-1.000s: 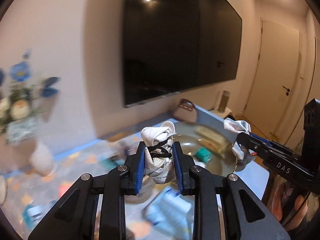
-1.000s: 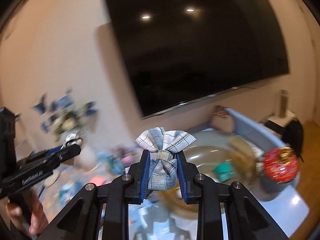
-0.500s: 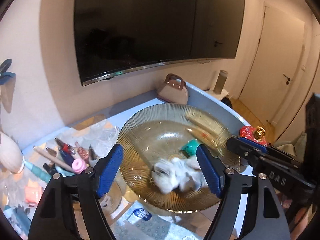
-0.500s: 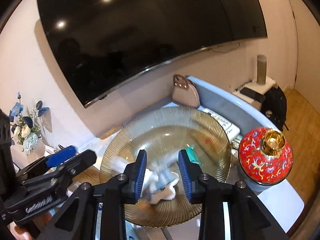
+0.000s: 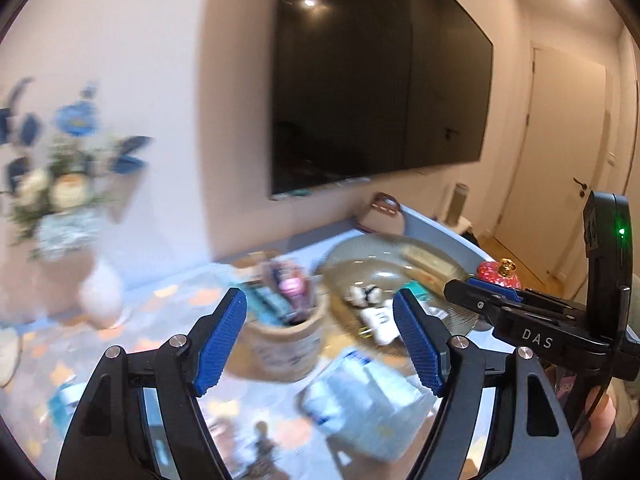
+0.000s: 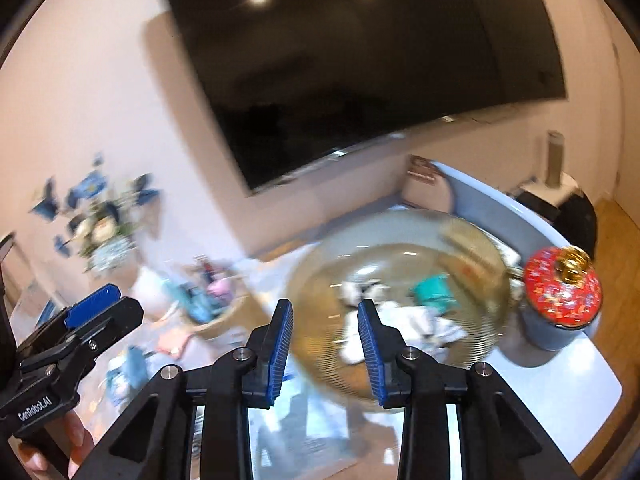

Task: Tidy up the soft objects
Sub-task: 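Carry both items to the gold glass plate and open both tools, then move both open tools back over the cluttered table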

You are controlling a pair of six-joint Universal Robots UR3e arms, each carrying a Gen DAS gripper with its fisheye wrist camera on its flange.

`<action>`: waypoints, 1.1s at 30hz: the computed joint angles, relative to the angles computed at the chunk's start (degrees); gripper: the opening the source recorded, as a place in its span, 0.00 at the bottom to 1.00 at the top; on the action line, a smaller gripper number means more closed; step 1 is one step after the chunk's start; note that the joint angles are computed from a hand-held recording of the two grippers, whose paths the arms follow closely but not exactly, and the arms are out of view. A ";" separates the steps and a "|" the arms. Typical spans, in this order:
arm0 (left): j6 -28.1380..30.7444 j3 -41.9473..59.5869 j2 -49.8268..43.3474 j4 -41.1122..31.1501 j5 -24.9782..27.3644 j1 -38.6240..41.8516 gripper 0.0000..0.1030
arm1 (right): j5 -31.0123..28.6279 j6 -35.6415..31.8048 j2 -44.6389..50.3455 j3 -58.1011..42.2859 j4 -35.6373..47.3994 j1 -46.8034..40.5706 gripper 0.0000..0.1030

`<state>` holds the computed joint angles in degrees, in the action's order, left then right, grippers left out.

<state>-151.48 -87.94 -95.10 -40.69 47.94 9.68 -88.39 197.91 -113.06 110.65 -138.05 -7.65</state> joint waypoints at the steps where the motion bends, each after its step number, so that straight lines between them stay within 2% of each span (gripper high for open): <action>1: 1.35 -1.86 2.29 -0.79 -1.17 2.75 0.72 | -1.27 0.82 1.42 -1.33 -0.71 3.17 0.34; 5: 7.12 -7.96 10.32 -6.34 -7.21 16.60 0.79 | -6.24 3.27 9.43 -6.71 -5.74 16.92 0.50; 7: 9.51 -10.60 12.55 -7.87 -9.08 23.54 0.81 | -8.40 3.73 14.42 -8.95 -9.32 23.38 0.50; 10: 11.28 -12.92 12.54 -7.98 -8.86 30.42 0.81 | -11.24 3.24 22.02 -12.87 -12.44 30.87 0.54; 11: 11.05 -14.26 11.76 -6.16 -8.03 32.32 0.81 | -11.35 3.16 24.48 -13.44 -14.21 32.88 0.59; 12: 10.41 -15.64 10.65 -3.57 -6.80 33.63 0.81 | -11.01 3.41 26.33 -13.32 -16.16 34.29 0.60; 14: 8.12 -17.16 6.14 2.06 -2.69 35.16 0.81 | -9.88 3.87 30.47 -12.73 -20.67 36.49 0.60; 19: 3.63 -14.56 -7.48 7.17 3.72 36.84 0.81 | -7.22 2.66 39.93 -12.04 -29.17 40.29 0.60; 26: 0.02 -14.37 -16.78 14.25 7.86 35.82 0.81 | -4.60 2.93 47.06 -13.49 -30.30 40.97 0.60; 27: -0.37 -13.38 -17.53 12.97 9.58 35.10 0.81 | -5.18 3.14 47.86 -13.91 -29.70 41.15 0.60; 30: 0.15 -12.58 -17.67 10.39 9.92 35.13 0.81 | -5.34 3.47 49.40 -15.92 -26.91 40.95 0.62; 32: -0.19 -11.70 -17.93 8.43 8.86 35.89 0.81 | -6.52 3.44 50.85 -18.19 -24.48 41.40 0.72; 33: -0.08 -11.24 -18.08 7.20 7.85 36.46 0.81 | -7.15 3.21 51.45 -19.31 -23.45 41.64 0.73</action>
<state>-151.56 -99.18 -113.17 -33.49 55.79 46.14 -95.55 201.12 -61.61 91.34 -161.50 33.99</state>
